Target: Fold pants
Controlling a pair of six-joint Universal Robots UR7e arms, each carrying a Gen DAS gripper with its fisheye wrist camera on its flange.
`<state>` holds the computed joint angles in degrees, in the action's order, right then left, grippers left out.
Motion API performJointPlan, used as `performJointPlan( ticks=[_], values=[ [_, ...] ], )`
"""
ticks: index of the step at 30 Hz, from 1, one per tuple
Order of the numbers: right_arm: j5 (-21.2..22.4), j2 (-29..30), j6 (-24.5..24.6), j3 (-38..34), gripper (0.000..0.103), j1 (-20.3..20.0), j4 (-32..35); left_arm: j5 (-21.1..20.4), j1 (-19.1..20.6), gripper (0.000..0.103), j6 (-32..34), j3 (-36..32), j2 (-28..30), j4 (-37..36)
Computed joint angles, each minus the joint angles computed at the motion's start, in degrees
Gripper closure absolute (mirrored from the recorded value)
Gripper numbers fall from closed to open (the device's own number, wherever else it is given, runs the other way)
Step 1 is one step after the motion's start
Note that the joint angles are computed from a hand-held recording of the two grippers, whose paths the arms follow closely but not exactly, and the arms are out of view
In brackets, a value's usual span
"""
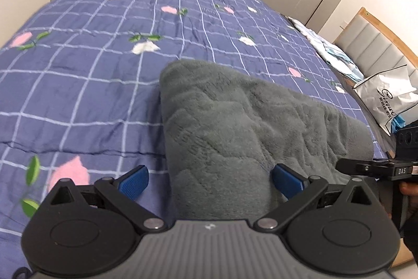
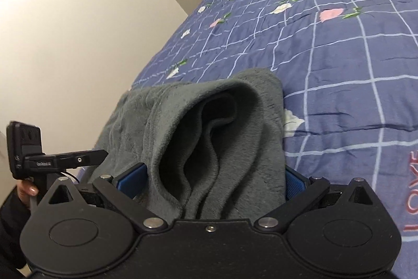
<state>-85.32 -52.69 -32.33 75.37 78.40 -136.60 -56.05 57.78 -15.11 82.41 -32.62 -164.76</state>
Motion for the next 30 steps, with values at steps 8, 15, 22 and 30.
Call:
performJointPlan(
  ticks=[8, 15, 22, 30],
  values=[
    [0.1, 0.7, 0.1, -0.4, 0.0, 0.0, -0.4, -4.0, 1.5, 0.0, -3.4, -1.0, 0.4, 1.4],
    [0.3, 1.2, -0.4, -0.7, 0.0, -0.1, -0.5, -6.2, 2.4, 0.0, -4.2, -2.3, 1.1, 2.2],
    [0.8, 1.1, -0.7, -0.2, 0.0, -0.3, -1.3, -7.6, 2.9, 0.0, -4.4, -3.4, 1.5, 3.7],
    [0.6, 0.7, -0.8, 1.0, 0.0, -0.1, -3.1, -7.7, 2.9, 0.0, -3.7, -4.2, 2.2, 3.4]
  ],
)
